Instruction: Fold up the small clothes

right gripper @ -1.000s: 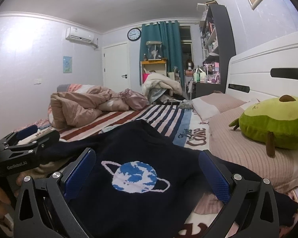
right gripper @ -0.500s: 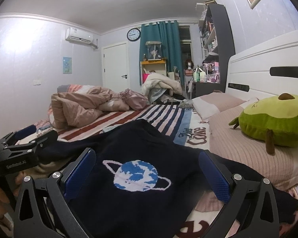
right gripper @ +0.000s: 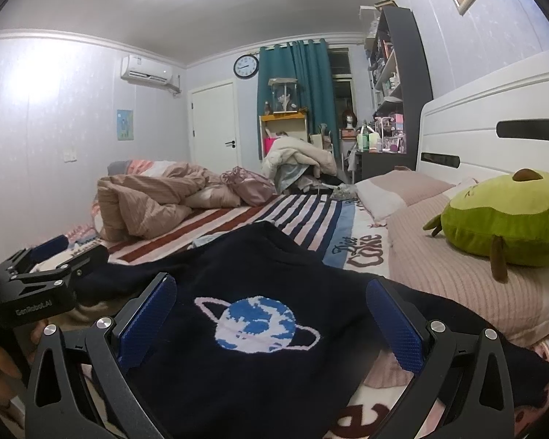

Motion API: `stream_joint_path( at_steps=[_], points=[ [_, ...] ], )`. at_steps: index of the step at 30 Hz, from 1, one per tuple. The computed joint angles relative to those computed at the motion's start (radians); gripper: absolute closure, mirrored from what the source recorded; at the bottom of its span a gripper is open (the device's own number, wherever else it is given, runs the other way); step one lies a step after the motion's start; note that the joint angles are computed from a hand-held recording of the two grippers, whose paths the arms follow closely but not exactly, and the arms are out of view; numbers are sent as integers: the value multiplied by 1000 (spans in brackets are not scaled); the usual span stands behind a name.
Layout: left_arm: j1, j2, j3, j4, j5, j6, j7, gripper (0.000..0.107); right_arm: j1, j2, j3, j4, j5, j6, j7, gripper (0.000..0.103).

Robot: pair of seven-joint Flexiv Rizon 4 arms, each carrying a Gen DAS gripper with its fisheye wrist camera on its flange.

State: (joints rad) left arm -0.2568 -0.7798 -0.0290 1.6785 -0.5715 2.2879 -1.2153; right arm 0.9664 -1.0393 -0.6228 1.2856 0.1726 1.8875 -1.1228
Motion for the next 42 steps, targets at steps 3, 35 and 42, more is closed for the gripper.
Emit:
stream_joint_path(
  at_steps=[3,35,42],
  points=[
    [-4,-2,3,-3,-7,-1,6,5,-1,0,0,0,0,-1,-1,0],
    [358,86,3,218,186,-128,-432,7,-355,-122,577,-286,-422,-264,97,0],
    [398,37,23,179,205,-233,-501,14,-400,-219,705,-460,-472,-398,78,0]
  ],
)
